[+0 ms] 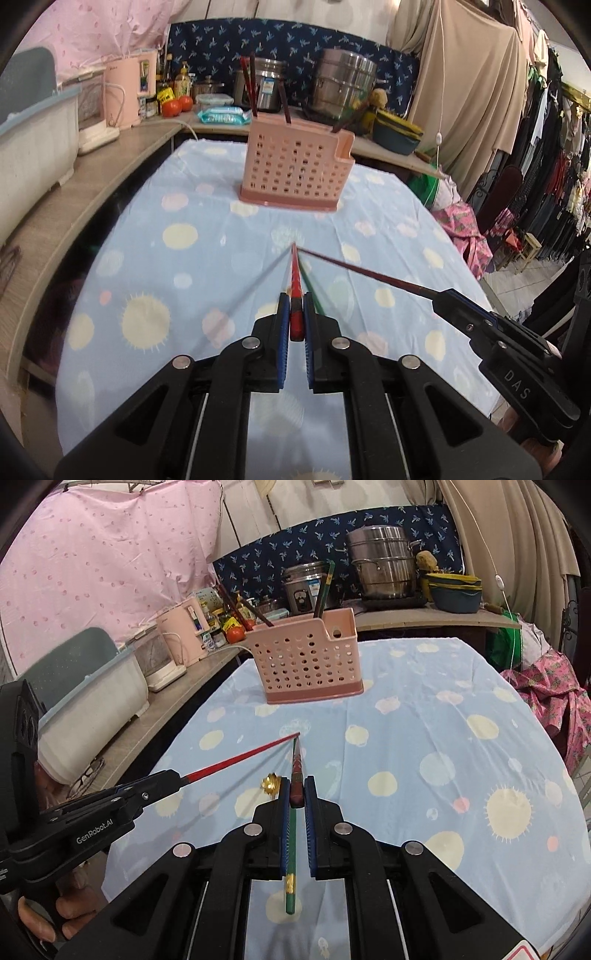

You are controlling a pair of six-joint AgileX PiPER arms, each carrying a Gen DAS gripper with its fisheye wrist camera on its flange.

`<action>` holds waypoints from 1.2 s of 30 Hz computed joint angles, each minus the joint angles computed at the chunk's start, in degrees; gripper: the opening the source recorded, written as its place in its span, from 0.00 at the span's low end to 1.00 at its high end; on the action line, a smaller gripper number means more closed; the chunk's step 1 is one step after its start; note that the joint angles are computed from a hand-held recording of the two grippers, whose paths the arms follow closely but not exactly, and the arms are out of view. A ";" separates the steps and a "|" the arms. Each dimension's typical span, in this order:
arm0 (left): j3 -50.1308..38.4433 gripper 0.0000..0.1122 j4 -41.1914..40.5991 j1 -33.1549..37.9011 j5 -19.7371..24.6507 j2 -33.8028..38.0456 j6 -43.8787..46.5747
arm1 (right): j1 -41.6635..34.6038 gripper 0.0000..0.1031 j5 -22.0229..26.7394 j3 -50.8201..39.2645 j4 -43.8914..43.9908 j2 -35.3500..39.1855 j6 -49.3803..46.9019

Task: Organize utensils
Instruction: 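Carry both chopsticks into the pink holder and open both tools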

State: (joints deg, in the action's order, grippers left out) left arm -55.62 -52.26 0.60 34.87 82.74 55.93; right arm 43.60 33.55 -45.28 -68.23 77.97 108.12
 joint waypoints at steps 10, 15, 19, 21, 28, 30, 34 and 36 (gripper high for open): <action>-9.12 0.06 -0.15 -2.34 -0.70 1.30 -3.72 | -4.86 0.08 0.28 -5.92 -3.00 -1.01 -4.18; -14.39 0.06 1.79 -3.80 -1.37 3.63 -7.40 | -7.63 0.08 -1.03 -8.84 -3.40 -0.38 -6.43; -18.49 0.06 3.03 -4.53 -2.09 5.51 -9.43 | -10.53 0.08 -3.82 -11.20 -2.35 0.08 -9.39; -20.99 0.06 3.70 -4.73 -2.14 6.69 -10.56 | -11.90 0.08 -5.03 -12.84 -1.83 0.48 -11.04; -32.19 0.06 6.91 -5.42 -1.06 11.67 -15.79 | -16.36 0.08 -8.09 -19.60 -0.61 3.00 -15.71; -35.78 0.06 8.47 -5.82 -0.80 13.12 -17.58 | -18.03 0.08 -9.54 -21.71 0.54 3.88 -17.29; -45.31 0.06 11.75 -6.95 0.08 17.24 -21.83 | -20.80 0.08 -11.79 -27.24 2.91 6.51 -21.23; -50.92 0.06 13.80 -7.49 1.20 19.81 -24.65 | -21.46 0.08 -11.73 -30.81 3.40 8.43 -23.07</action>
State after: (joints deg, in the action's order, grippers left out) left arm -106.54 -38.46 -6.89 36.08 102.56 31.29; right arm 22.15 21.82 -76.09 -64.83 86.40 85.05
